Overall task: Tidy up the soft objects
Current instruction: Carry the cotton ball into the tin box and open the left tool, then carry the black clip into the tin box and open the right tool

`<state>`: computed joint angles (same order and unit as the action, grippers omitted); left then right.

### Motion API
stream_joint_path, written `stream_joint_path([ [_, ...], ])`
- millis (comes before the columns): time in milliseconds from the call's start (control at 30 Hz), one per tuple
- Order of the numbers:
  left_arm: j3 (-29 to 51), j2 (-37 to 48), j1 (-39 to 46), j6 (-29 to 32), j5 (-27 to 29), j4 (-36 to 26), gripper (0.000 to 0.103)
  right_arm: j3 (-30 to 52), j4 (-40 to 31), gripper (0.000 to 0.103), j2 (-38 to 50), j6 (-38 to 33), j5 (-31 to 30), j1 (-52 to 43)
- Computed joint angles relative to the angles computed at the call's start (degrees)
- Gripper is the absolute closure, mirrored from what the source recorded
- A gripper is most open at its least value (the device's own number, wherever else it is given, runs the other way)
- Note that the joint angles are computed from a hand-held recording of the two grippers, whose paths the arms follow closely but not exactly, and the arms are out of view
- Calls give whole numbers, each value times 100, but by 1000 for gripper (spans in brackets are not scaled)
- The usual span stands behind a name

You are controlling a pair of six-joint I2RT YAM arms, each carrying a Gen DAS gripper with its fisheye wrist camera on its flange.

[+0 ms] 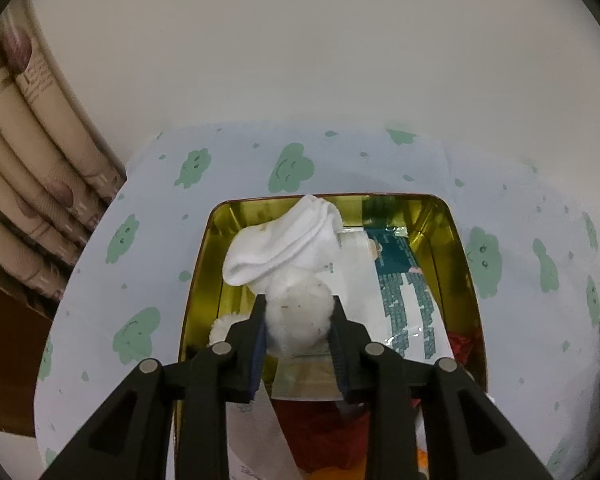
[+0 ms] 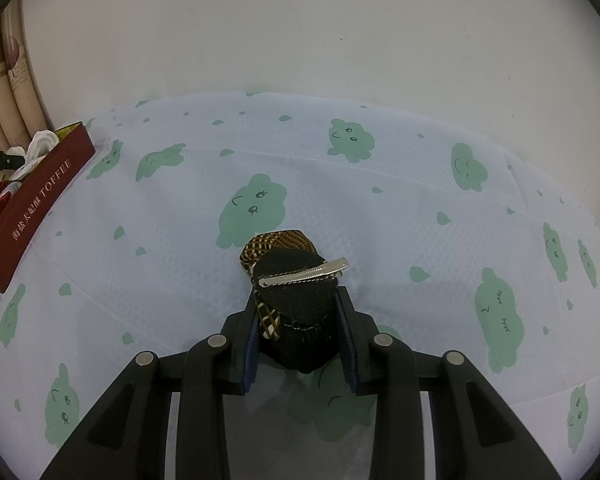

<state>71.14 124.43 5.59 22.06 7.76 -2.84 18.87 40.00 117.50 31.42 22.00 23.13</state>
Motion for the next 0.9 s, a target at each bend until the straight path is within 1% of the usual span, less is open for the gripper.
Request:
stream_joint_path([
  [33, -25, 1, -18, 12, -63, 55, 69, -2, 6, 72, 4, -4, 0, -3],
  [67, -63, -29, -28, 27, -76, 86, 69, -2, 6, 72, 4, -4, 0, -3],
  [100, -57, -44, -7, 60, 27, 39, 68, 1, -3, 72, 0, -5, 5, -1],
  [133, -32, -47, 5, 57, 68, -23, 65, 3, -10, 72, -1, -11, 10, -2],
  [200, -8, -79, 51, 18, 159, -101, 62, 9, -24, 72, -4, -21, 16, -5],
  [300, -2, -188, 109, -57, 231, -237, 61, 12, -39, 72, -13, -30, 20, -9],
  [433, -308, -528, 169, -72, 263, -67, 61, 20, -70, 72, -27, -51, 38, -13],
  [600, -1009, -1163, 284, 12, 425, 282, 61, 26, -85, 72, -39, -64, 31, -25],
  [733, -1768, -1778, 450, 92, 566, 643, 61, 29, -101, 72, -52, -86, 33, -36],
  [800, -2103, -2019, 537, 212, 604, 736, 61, 32, -132, 72, -70, -91, 61, -27],
  [900, -2633, -2349, 787, 403, 820, 910, 61, 91, -267, 73, -93, -120, 161, 11],
])
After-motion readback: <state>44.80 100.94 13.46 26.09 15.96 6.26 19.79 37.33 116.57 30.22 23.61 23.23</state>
